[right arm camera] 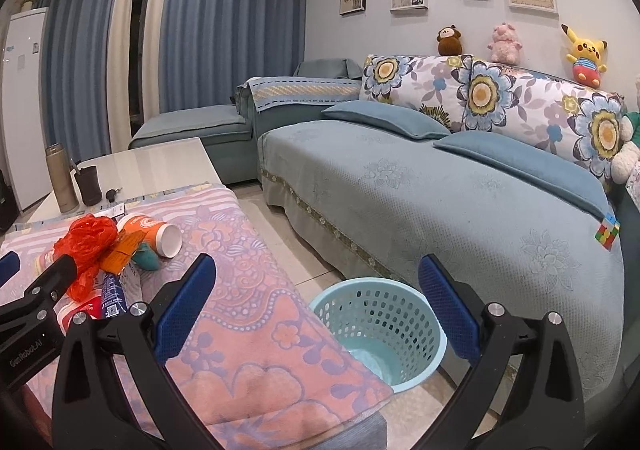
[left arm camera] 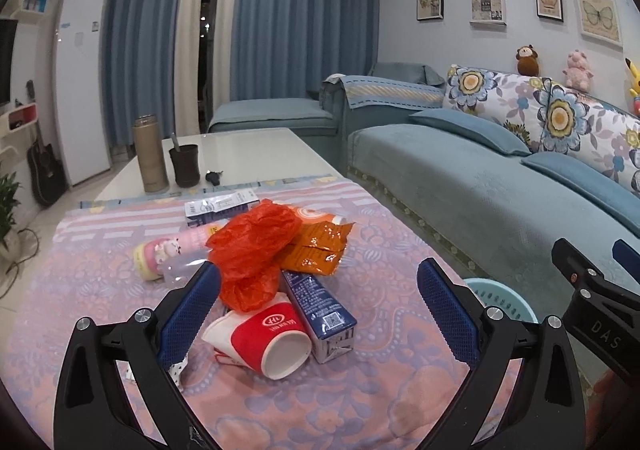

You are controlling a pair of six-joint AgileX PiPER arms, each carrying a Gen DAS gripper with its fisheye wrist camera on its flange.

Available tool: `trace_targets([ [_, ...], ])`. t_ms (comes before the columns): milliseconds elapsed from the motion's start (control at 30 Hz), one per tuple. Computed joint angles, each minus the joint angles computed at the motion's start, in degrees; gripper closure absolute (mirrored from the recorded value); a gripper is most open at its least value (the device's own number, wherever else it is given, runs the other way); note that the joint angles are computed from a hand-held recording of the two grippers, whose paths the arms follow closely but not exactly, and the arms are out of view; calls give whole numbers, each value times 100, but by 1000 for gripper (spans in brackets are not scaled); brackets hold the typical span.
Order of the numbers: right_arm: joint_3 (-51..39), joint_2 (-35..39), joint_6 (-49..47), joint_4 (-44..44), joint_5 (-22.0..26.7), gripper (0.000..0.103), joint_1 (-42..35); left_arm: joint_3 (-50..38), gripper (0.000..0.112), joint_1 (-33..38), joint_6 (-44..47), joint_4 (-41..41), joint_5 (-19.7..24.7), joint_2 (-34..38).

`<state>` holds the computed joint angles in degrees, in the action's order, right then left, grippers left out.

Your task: Collect trash

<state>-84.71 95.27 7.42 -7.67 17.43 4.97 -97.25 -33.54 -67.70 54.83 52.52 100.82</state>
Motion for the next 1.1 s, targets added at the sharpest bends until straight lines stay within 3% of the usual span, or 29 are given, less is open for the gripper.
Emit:
trace_targets([
  [200,18,-31,55,-171,-22,7,121,-1,17,-8,-35,7,25,-1],
  [533,-78,47,-535,499,72,7,94,42,17,52,-126,-49,-21,-54],
  [1100,-102,69,-580,570,89,7,106,142,17,32,-298,106,-15,-122],
])
